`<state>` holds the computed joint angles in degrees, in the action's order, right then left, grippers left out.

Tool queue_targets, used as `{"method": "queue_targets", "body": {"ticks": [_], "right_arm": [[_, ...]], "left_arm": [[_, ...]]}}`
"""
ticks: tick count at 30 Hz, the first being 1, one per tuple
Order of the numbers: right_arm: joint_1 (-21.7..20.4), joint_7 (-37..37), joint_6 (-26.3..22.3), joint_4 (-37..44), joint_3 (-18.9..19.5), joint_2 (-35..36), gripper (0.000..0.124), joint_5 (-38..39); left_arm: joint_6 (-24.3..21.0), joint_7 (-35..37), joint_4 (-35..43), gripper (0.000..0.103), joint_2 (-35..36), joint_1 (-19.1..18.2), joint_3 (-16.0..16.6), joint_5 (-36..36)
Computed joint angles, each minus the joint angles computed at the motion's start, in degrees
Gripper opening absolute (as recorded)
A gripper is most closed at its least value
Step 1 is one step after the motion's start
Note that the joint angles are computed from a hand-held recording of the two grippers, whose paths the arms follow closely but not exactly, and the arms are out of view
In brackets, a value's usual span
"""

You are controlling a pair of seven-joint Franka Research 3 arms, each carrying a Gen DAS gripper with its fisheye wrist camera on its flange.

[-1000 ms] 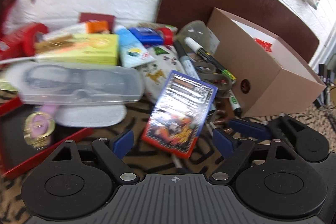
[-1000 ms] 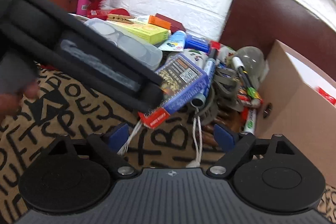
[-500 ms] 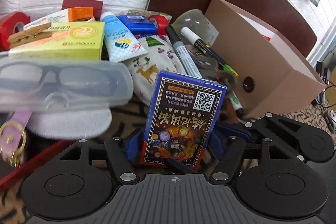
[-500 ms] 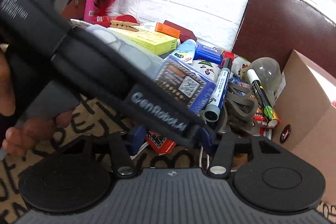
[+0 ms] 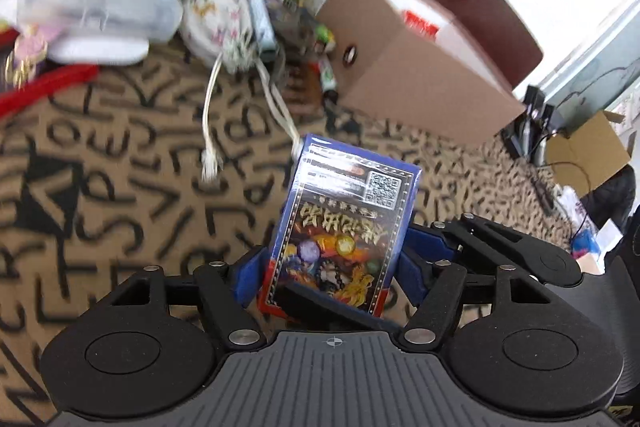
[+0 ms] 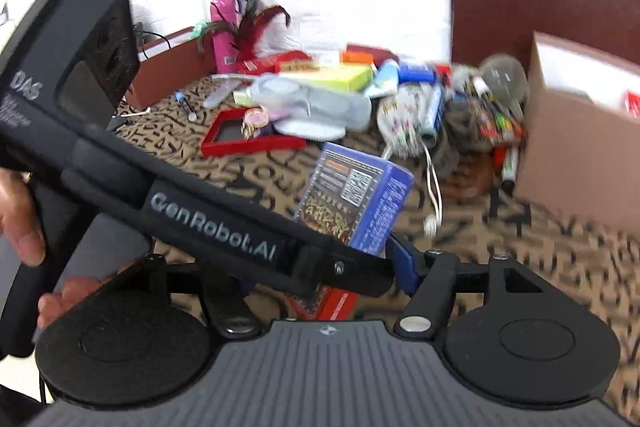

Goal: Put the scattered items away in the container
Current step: 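Reach the left gripper to the blue playing-card box and grasp it, then carry the card box with the left gripper and drop it into the cardboard box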

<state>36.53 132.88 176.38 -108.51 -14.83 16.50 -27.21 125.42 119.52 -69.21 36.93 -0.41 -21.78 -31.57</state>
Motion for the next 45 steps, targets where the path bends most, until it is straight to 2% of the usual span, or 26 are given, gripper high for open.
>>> {"method": "queue_targets", "body": {"ticks": [3,5,10,14,18,21,24,28,31,33,34,38,42,45], "right_arm": [[1.8,4.3,-2.3,-0.5,-1.6,0.1,0.072,-1.7],[2.4,7.3,-3.0,-1.0,-2.0,0.0,0.073,-4.1],[0.8,10.0,-3.7,-2.4,0.1,-0.6,0.081,-6.9],[1.0,15.1,-5.0,-2.9,-0.1,-1.2,0.081,-12.4],[-1.4,18.2,-5.4,-2.7,1.9,-1.4,0.081,-14.4],[-3.6,17.1,-3.7,-1.7,4.1,-0.4,0.081,-13.1],[-3.5,15.8,-2.4,-0.3,3.9,1.5,0.082,-11.5],[-0.4,15.1,-0.9,-0.5,0.3,2.2,0.082,-11.3],[0.3,12.4,-0.7,-1.1,-0.5,2.1,0.08,-11.2],[1.7,12.6,-1.0,-0.6,-2.2,2.6,0.078,-12.0],[2.6,13.1,-1.0,0.0,-3.3,3.1,0.077,-13.0],[4.4,15.9,-2.2,0.7,-5.2,3.4,0.076,-15.1],[4.7,20.5,-1.9,-1.5,-5.9,0.9,0.076,-18.9],[6.7,28.0,-3.0,-2.2,-9.0,-1.7,0.076,-28.3]], "left_arm": [[2.0,-0.5,-1.7,0.087,-0.6,-0.9,1.0,1.9],[2.2,-0.6,-1.8,0.088,-0.4,-0.8,0.9,2.4],[3.2,1.1,-2.4,0.09,-0.4,-1.2,0.8,4.2],[4.3,2.5,-1.9,0.09,0.1,-2.0,0.9,6.2],[3.1,1.1,0.2,0.09,1.2,-3.1,1.3,8.3],[3.0,0.8,1.5,0.09,2.0,-3.8,1.5,9.8],[5.4,2.9,0.5,0.089,2.0,-3.7,1.0,10.4],[4.8,4.0,0.4,0.089,1.9,-3.0,0.6,10.3],[5.0,5.8,-0.2,0.085,1.7,-2.5,0.3,10.0],[5.7,5.9,-0.7,0.077,1.2,-2.9,0.6,10.5],[4.9,5.7,-0.3,0.063,1.4,-2.9,0.4,10.3],[4.3,4.0,-0.7,0.054,0.7,-2.8,0.4,9.2],[4.1,3.4,-0.9,0.052,-0.2,-2.6,-0.5,7.0],[6.3,6.0,-0.7,0.052,-1.2,-2.8,-2.0,4.9]]}}
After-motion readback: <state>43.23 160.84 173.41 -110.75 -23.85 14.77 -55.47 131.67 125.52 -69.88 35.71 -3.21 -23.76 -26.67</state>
